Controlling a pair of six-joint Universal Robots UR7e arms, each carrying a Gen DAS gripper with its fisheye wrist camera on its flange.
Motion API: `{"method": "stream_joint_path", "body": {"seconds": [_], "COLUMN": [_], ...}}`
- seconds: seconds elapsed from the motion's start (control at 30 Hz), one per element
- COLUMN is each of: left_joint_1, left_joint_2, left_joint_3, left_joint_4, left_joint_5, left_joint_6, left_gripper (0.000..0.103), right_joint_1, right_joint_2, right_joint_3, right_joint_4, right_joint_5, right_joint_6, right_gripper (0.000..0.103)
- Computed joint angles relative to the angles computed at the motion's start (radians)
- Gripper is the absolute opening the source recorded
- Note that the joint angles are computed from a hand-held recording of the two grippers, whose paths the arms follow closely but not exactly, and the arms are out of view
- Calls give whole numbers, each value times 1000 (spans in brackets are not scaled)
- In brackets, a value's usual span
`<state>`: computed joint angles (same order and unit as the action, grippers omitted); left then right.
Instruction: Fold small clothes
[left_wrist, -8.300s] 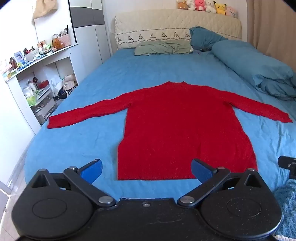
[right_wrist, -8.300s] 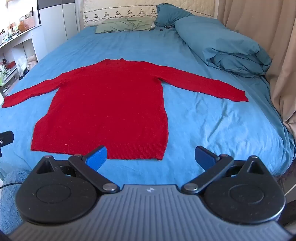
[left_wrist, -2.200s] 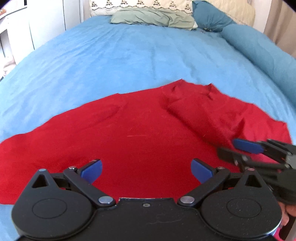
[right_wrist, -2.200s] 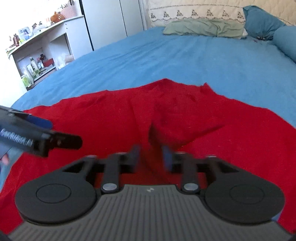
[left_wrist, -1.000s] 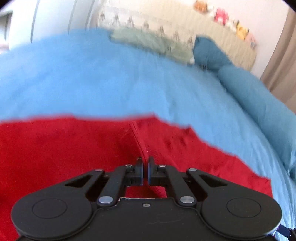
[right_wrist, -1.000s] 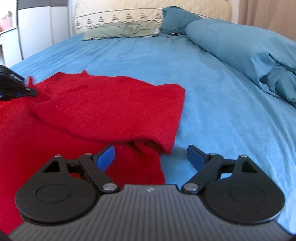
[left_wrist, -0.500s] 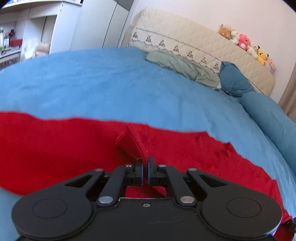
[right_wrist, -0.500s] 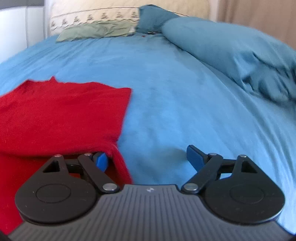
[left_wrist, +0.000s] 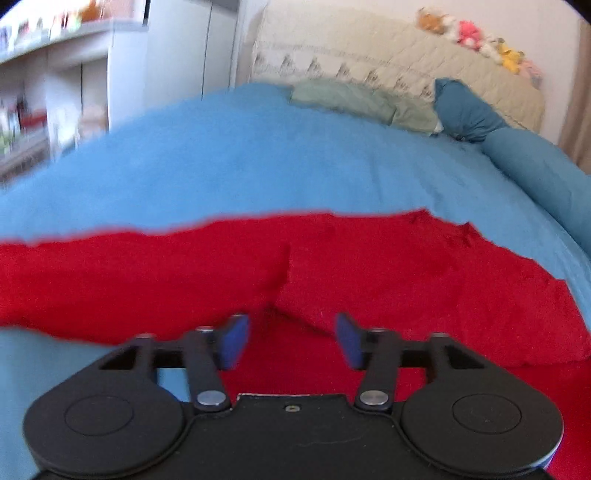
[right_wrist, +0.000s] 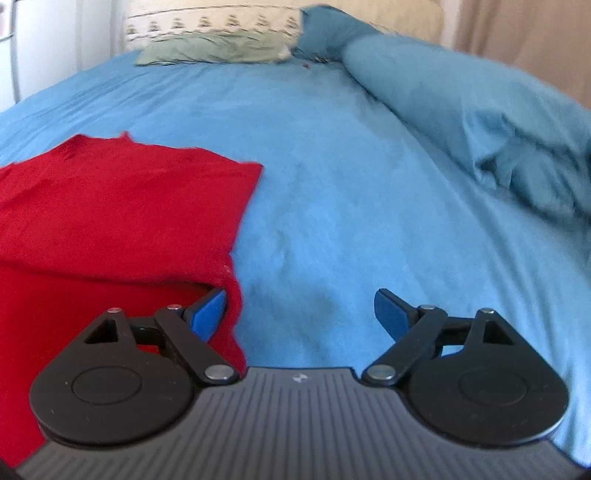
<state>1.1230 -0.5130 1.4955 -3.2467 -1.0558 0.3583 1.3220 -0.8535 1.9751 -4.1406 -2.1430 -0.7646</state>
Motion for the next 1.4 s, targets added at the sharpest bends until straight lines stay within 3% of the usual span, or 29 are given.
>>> {"method": "stream_joint_path", "body": {"seconds": [0.07, 0.17, 0.33, 0.4, 0.47, 0.6, 0.7, 0.77, 0.83, 0.9, 0.97, 1.1, 1.2, 1.3, 1.4], "left_joint_1": [-6, -11, -6, 0, 12, 26, 17, 9, 0, -11, -14, -4, 7, -2, -12], "left_joint_2": [-14, 18, 134, 175, 204, 232, 230, 223, 219, 230, 244, 250, 238, 242, 245], "left_joint_3": [5, -67, -235, -288, -333, -350, -330, -322, -325, -349, -374, -389, -397, -421, -437], "left_joint_4": [8, 111, 223, 235, 255, 216, 185, 188, 206, 245, 285, 305, 342, 399, 442], "left_joint_5": [-48, -115, -164, -155, -153, -171, -148, -144, -145, -107, -79, -51, -65, -39, -10], "left_joint_6": [22, -10, -9, -3, -19, 29, 75, 72, 59, 46, 23, 19, -35, -51, -53], "left_gripper": [68, 70, 71, 71, 71, 72, 72, 73, 75, 83, 83, 84, 83, 84, 84], "right_joint_1": [9, 24, 13, -3, -38, -69, -57, -47, -21, -10, -16, -35, -72, -65, -53], "right_joint_2": [-20, -22, 58, 75, 56, 26, 13, 2, 23, 35, 55, 97, 67, 56, 43], "right_joint_3": [20, -18, -145, -166, -124, -74, -64, -71, -135, -225, -294, -398, -388, -401, -399], "right_joint_4": [27, 162, 284, 293, 262, 240, 231, 228, 262, 407, 496, 585, 606, 658, 675], "right_joint_5": [79, 175, 201, 157, 229, 282, 280, 343, 338, 336, 350, 246, 293, 252, 203], "right_joint_6": [11, 83, 133, 129, 122, 84, 79, 28, -12, 32, 86, 133, 187, 163, 200], "right_gripper": [103, 103, 103, 103, 103, 102, 103, 103, 103, 103, 103, 103, 103, 103, 103]}}
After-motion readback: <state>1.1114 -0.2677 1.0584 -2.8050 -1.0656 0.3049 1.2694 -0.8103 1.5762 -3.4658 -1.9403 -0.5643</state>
